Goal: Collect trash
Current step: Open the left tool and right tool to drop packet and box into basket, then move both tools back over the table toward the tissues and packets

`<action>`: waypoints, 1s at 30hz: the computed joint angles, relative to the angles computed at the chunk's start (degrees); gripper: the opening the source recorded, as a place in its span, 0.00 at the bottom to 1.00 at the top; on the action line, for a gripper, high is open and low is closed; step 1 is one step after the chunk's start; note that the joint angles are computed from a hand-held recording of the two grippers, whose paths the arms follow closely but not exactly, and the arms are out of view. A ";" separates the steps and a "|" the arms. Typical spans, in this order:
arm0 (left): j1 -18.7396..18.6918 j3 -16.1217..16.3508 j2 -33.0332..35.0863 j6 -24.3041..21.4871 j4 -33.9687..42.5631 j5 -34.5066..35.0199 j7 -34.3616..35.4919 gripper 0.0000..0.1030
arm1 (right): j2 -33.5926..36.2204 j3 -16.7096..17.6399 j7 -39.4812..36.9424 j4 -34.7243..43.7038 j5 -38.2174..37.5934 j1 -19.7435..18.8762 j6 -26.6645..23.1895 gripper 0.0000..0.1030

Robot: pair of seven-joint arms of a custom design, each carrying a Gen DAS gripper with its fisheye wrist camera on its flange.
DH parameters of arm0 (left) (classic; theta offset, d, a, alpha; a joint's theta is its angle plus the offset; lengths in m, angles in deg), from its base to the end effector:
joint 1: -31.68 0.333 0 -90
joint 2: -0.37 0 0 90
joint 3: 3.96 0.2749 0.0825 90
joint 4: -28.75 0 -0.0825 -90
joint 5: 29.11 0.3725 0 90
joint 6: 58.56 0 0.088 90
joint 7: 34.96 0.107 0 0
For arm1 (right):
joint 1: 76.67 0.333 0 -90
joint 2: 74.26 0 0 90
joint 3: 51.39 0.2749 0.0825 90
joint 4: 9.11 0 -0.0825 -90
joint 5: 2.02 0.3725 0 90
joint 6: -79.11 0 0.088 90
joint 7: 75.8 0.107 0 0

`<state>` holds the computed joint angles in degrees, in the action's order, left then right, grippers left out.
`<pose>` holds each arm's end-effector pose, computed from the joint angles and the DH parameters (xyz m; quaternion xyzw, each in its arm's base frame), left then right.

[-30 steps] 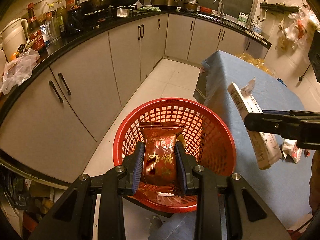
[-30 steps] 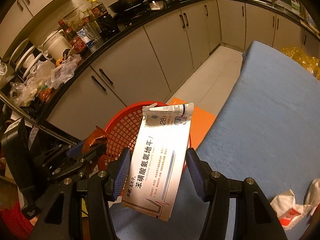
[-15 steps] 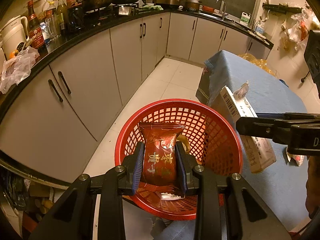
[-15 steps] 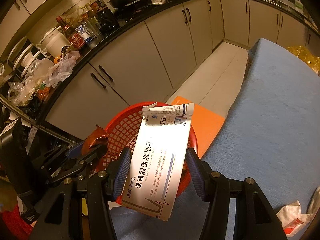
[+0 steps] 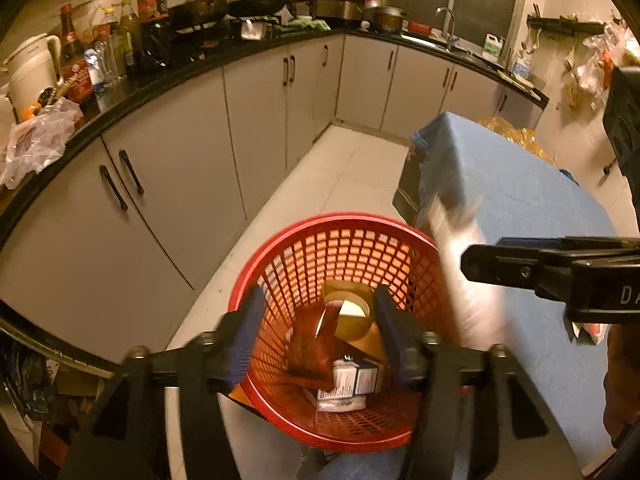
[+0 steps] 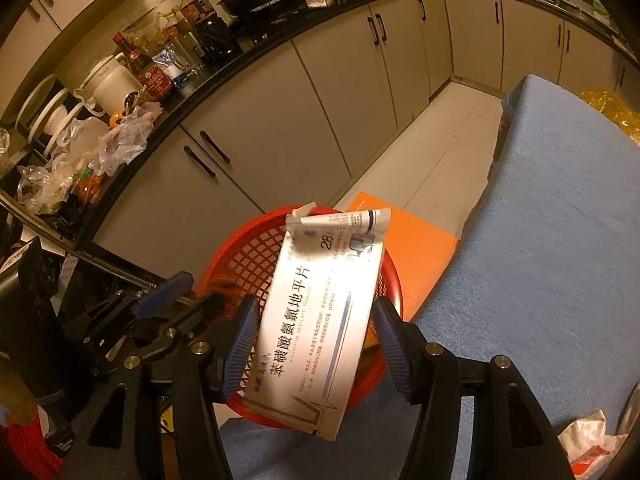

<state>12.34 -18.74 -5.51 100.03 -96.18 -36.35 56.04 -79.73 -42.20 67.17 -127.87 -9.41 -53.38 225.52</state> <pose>0.4615 -0.3099 0.4776 -0.4721 0.8142 -0.3098 0.1348 0.4728 0.3057 0.5006 -0.5806 0.7611 -0.0680 0.2810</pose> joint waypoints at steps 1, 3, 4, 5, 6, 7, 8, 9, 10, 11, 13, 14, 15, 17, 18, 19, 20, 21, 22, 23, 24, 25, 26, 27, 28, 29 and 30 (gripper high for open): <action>0.03 -0.05 -0.03 0.15 0.11 0.22 -0.30 0.57 | -0.39 0.06 0.62 -0.22 -0.51 -0.08 0.00 0.64; 0.10 -0.12 0.07 -0.09 0.49 0.65 -0.86 0.59 | -1.34 0.05 0.55 -1.05 -0.47 -0.08 0.46 0.64; 0.17 -0.21 0.04 -0.08 0.60 1.07 -1.46 0.60 | -1.69 0.13 0.44 -1.16 -0.66 -0.10 0.40 0.64; 0.19 -0.21 -0.09 0.09 0.54 1.23 -1.76 0.60 | -1.95 0.39 0.97 -1.01 -1.57 -0.22 -0.17 0.64; 0.26 -0.32 -0.29 0.22 0.45 1.76 -2.40 0.63 | -2.16 0.59 1.49 -0.88 -2.27 -0.30 -0.57 0.64; 0.36 -0.44 -0.66 0.47 0.18 2.48 -3.28 0.66 | -2.60 0.82 2.21 -0.90 -3.17 -0.39 -0.91 0.65; 0.49 -0.58 -1.22 0.97 -0.33 3.32 -4.33 0.68 | -3.40 1.16 3.26 -1.14 -4.46 -0.51 -1.33 0.65; 0.54 -0.71 -1.70 1.36 -0.76 4.01 -5.20 0.70 | -4.06 1.52 4.29 -1.31 -5.69 -0.65 -1.81 0.66; 0.64 -0.88 -2.20 1.77 -1.17 4.89 -6.23 0.73 | -4.56 1.77 5.00 -1.45 -6.46 -0.72 -2.09 0.68; 0.69 -1.00 -2.89 2.17 -1.84 5.63 -7.11 0.74 | -5.76 2.23 6.31 -2.13 -7.84 -0.85 -2.54 0.69; 0.94 -1.33 -3.82 2.65 -2.53 7.42 -9.04 0.75 | -7.58 2.87 7.55 -3.15 -9.60 -1.05 -3.65 0.73; 0.98 -1.47 -4.29 2.89 -2.91 8.16 -9.84 0.76 | -8.51 3.27 8.20 -3.65 -10.44 -1.16 -4.46 0.74; 1.04 -1.67 -4.73 2.98 -3.18 8.93 -10.74 0.77 | -9.13 3.56 8.72 -3.94 -11.00 -1.26 -5.02 0.76; 1.17 -2.18 -5.83 3.27 -3.95 10.51 -13.00 0.78 | -11.61 4.54 10.89 -5.60 -12.80 -1.62 -6.29 0.77; 1.00 -2.19 -6.26 3.36 -4.25 10.72 -13.52 0.79 | -12.58 4.87 11.56 -6.30 -13.22 -1.71 -6.81 0.77; 0.95 -2.42 -6.89 3.42 -4.71 11.23 -14.40 0.79 | -13.80 5.34 12.48 -7.14 -13.77 -1.79 -7.29 0.77; 0.96 -2.78 -7.49 3.48 -5.09 11.94 -15.38 0.79 | -15.04 5.75 13.27 -8.14 -14.26 -1.86 -7.38 0.77; 0.81 -2.92 -7.98 3.57 -5.46 12.34 -15.94 0.79 | -15.93 6.06 13.66 -8.82 -14.50 -1.89 -7.63 0.77; 0.94 -3.48 -8.72 3.70 -5.95 13.38 -17.09 0.79 | -17.22 6.84 14.29 -9.46 -15.21 -1.94 -8.99 0.77; 1.03 -3.96 -9.49 3.84 -6.52 14.36 -18.11 0.79 | -18.30 7.32 14.73 -10.17 -15.63 -1.90 -9.54 0.77; 0.94 -4.21 -9.88 3.74 -6.65 14.97 -18.73 0.79 | -19.86 7.91 15.28 -11.25 -16.10 -1.76 -10.01 0.77; 0.73 -4.34 -10.29 3.58 -6.82 15.32 -19.18 0.79 | -20.99 8.32 15.40 -11.96 -16.26 -1.55 -10.38 0.77; 0.54 -4.51 -10.81 3.48 -7.09 15.64 -19.72 0.79 | -21.96 8.56 15.26 -12.59 -16.20 -1.29 -10.72 0.77; 0.37 -4.88 -11.47 3.40 -7.50 16.06 -20.49 0.79 | -23.24 9.01 15.25 -13.37 -16.25 -1.01 -11.28 0.77; 0.39 -5.30 -11.75 3.22 -7.63 16.67 -21.31 0.79 | -24.50 9.30 15.35 -14.27 -16.15 -0.76 -11.37 0.77; 0.29 -5.79 -12.30 2.87 -7.96 17.23 -22.23 0.79 | -26.06 9.33 15.31 -15.54 -15.68 -0.30 -11.06 0.77; -0.03 -6.02 -12.68 2.57 -8.19 17.50 -22.74 0.79 | -27.17 9.47 15.30 -16.43 -15.15 0.02 -10.87 0.77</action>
